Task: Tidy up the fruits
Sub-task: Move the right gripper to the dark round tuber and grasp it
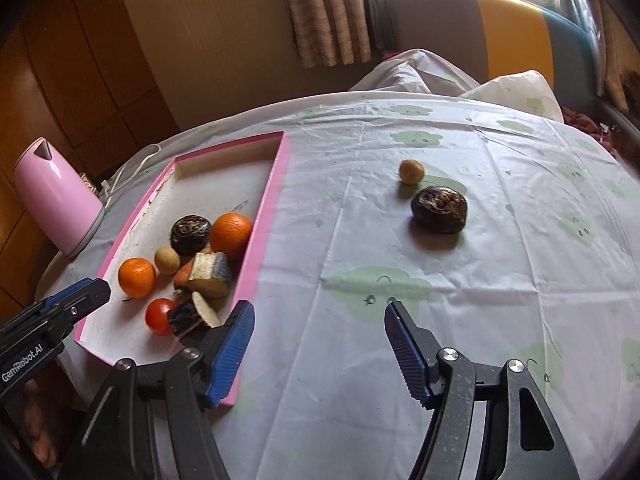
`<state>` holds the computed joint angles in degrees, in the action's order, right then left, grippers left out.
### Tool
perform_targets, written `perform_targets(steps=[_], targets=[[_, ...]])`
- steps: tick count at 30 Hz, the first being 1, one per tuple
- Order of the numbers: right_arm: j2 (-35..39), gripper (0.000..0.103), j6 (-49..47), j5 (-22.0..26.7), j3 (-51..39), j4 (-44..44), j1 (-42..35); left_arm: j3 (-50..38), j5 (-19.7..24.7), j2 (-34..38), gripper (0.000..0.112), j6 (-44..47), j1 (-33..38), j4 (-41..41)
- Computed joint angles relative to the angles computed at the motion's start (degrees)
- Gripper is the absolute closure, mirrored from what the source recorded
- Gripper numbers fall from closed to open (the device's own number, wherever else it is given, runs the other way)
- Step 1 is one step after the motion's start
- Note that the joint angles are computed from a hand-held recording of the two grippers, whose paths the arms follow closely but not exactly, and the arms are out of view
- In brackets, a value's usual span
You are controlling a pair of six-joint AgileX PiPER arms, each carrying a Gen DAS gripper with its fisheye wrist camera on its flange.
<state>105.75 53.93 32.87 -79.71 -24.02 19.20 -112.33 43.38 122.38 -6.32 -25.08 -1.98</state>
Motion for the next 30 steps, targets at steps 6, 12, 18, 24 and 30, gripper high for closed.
perform_targets(steps=[6, 12, 18, 24, 30], targets=[[-2.13, 0.034, 3.54, 0.41, 2.99, -3.78, -1.96, -3.21, 1.5, 1.65, 0.083, 1.57, -1.94, -0.8], [-2.71, 0.038, 3.05, 1.5, 3.28, -4.48, -4.09, -8.77, 4.86, 4.94, 0.083, 3.49, -3.41, -2.34], [-1.85, 0.038, 1.6, 1.43, 2.5, -3.13, -6.75, -14.84, 8.45, 8.96, 0.082, 4.9, -4.47, -3.36], [0.59, 0.038, -1.16, 1.26, -0.26, -0.23, -9.56, -18.11, 10.02, 11.2, 0.082, 6.1, -4.93, -5.31], [3.96, 0.038, -4.75, 2.07, -5.37, 2.24, -11.48, -20.18, 11.38, 12.26, 0.082, 6.95, -4.78, -7.42]])
